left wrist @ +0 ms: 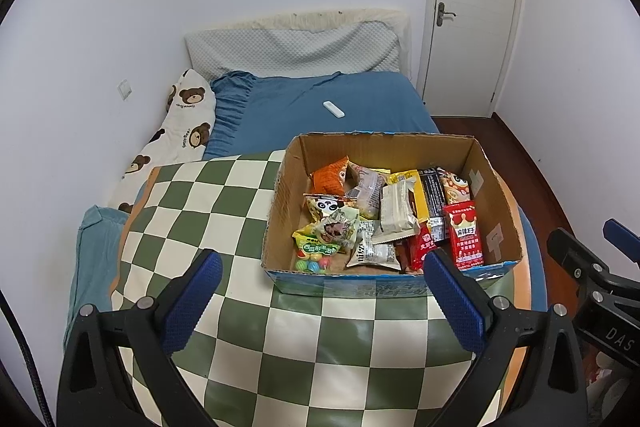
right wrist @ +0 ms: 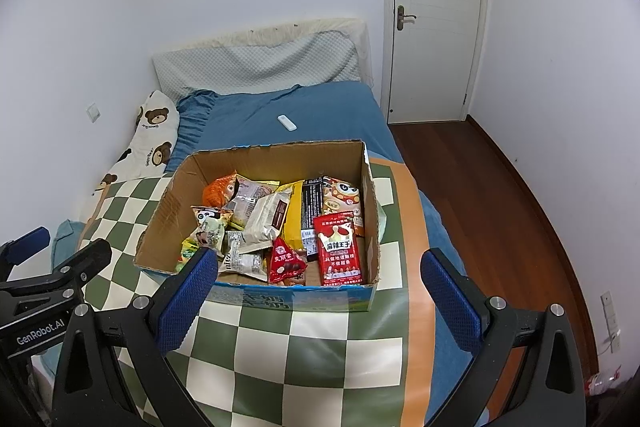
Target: Organize snacks
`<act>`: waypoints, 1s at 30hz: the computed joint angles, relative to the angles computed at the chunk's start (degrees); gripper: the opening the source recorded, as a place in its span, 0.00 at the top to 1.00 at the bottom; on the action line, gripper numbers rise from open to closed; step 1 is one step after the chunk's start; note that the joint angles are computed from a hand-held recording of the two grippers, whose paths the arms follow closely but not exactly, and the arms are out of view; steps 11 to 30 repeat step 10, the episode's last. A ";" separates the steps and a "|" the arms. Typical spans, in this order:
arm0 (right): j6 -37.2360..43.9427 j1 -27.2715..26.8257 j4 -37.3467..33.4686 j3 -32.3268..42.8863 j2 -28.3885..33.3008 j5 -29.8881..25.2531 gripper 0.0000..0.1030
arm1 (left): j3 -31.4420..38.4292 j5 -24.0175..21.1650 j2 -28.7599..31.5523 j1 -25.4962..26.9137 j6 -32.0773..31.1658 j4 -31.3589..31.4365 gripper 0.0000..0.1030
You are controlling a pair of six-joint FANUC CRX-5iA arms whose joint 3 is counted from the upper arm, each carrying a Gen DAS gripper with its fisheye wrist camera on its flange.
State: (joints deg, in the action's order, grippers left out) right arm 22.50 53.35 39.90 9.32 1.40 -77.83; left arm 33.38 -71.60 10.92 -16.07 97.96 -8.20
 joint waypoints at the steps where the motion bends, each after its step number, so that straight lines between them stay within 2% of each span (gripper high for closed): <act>1: -0.05 0.08 0.00 0.03 -0.05 -0.09 0.00 | -0.01 -0.02 -0.01 -0.04 0.01 0.06 0.00; 9: -0.13 0.53 -0.13 0.45 -0.03 -0.84 0.00 | -0.73 1.35 -1.02 -0.83 0.78 -1.56 0.00; 30: -0.17 0.59 -0.17 0.49 -0.05 -0.90 0.00 | -0.67 1.33 -1.06 -0.90 0.92 -1.68 0.00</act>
